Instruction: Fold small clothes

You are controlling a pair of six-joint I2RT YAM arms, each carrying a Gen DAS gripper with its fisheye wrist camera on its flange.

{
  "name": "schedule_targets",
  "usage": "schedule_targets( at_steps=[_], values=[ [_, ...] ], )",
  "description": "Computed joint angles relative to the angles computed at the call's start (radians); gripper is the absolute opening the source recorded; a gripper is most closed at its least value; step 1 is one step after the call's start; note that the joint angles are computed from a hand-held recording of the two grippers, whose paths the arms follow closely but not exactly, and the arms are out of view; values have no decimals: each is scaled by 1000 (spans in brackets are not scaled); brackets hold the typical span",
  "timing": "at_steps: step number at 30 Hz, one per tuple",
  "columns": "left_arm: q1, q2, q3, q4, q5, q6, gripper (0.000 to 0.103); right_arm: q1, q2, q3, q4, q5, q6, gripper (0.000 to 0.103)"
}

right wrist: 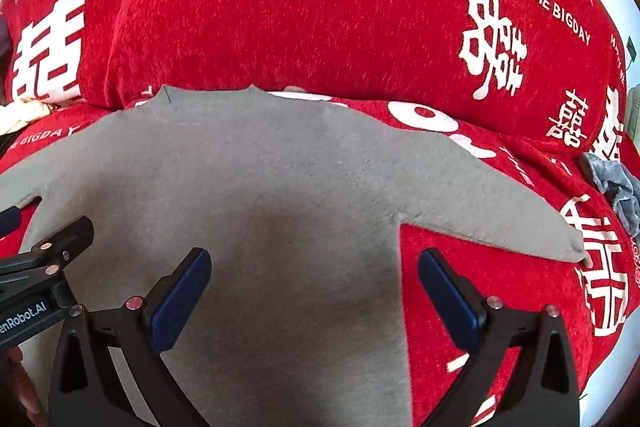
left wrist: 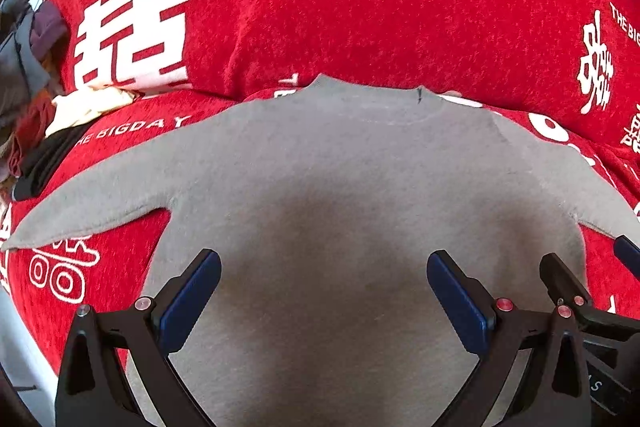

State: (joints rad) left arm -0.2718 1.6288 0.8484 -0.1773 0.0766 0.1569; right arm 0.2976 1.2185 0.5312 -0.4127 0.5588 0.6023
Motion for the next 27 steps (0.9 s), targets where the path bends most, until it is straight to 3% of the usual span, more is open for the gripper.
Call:
schedule_targets(
  at_steps=[18, 27],
  values=[
    [-189, 54, 83, -32, -102, -92, 103, -303, -131, -53, 49, -122, -200, 103],
    [-313, 121, 185, -82, -156, -158, 103, -616, -203, -102, 92, -273, -362, 103]
  ],
)
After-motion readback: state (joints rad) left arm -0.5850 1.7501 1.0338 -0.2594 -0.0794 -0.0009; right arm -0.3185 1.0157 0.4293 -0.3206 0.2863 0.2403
